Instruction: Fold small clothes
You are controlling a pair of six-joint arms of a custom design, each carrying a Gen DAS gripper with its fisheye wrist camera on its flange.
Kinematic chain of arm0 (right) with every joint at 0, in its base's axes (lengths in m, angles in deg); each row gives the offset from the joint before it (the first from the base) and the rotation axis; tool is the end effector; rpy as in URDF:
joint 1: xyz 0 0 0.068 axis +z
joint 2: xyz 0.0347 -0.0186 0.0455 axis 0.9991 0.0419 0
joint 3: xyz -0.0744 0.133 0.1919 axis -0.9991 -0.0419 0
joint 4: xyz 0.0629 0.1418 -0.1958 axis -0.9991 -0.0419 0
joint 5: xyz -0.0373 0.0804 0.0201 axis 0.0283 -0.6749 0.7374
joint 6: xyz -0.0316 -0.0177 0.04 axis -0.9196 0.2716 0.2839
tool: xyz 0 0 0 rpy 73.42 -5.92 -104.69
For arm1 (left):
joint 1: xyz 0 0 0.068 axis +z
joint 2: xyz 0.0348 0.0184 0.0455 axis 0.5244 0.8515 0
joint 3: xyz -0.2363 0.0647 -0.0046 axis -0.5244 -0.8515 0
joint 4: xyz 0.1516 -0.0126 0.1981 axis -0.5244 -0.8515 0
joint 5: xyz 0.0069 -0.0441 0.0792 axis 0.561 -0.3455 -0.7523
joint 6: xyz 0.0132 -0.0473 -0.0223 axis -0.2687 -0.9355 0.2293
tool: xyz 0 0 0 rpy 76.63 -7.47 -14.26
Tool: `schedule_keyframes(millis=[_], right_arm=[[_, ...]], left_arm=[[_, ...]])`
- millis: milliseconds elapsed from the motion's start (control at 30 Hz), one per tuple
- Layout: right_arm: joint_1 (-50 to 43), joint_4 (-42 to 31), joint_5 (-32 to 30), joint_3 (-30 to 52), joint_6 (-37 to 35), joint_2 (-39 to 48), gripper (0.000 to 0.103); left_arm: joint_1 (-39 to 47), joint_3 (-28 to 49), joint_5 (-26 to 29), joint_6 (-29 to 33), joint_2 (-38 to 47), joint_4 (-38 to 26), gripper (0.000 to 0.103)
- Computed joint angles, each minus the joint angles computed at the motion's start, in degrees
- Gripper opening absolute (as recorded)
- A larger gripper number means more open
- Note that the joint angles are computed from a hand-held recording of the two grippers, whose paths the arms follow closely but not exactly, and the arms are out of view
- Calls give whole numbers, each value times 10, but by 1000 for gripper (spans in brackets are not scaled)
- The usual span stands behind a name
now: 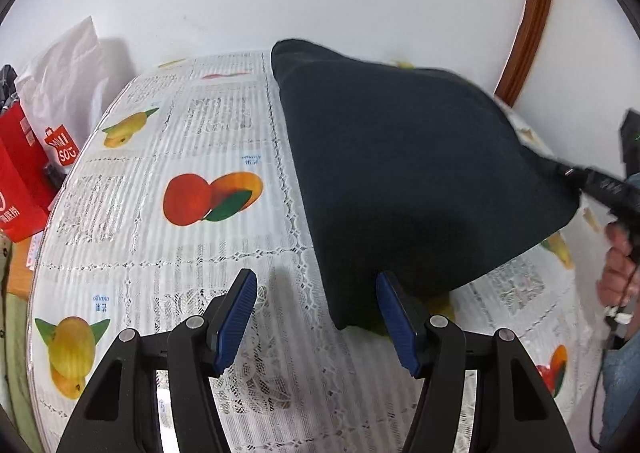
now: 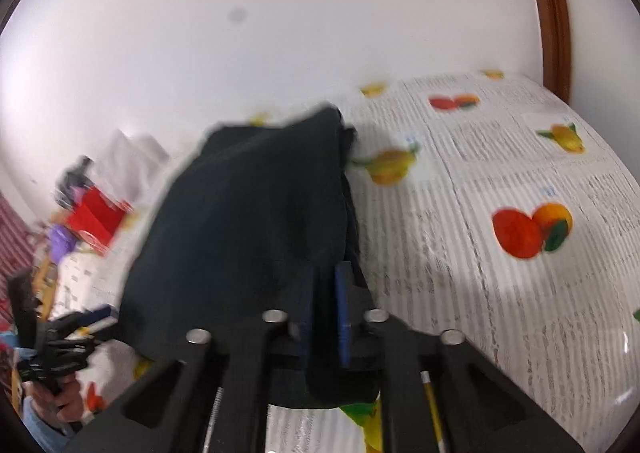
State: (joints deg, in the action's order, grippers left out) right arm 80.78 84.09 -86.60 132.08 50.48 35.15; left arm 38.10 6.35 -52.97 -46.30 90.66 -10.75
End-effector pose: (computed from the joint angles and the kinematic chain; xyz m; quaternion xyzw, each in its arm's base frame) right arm 0.3100 -0.0239 0.1633 0.0271 0.8986 0.1681 0.4044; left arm 0.2917 0.0228 0.1460 0.0901 0.9373 -0.0867 0.3252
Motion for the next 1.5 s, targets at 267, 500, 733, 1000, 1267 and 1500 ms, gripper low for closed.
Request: schedule_keyframes(millis=[267, 500, 733, 1000, 1267, 1500], right_arm=[[2, -19, 32, -2, -18, -1, 3], [37, -61, 120, -40, -30, -83, 6], [79, -85, 199, -120, -75, -174, 31], [63, -82, 185, -153, -64, -161, 32], [66, -62, 167, -176, -41, -149, 32], [38, -68, 148, -186, -45, -195, 33]], left_arm=[[11, 8, 19, -3, 9, -12, 61], [19, -6, 26, 14, -13, -26, 61], [-1, -77, -12, 55, -51, 8, 60], [-15, -82, -14, 19, -66, 24, 48], [-61, -87, -69, -23, -78, 52, 14], [-40, -96, -54, -18, -106, 12, 13]])
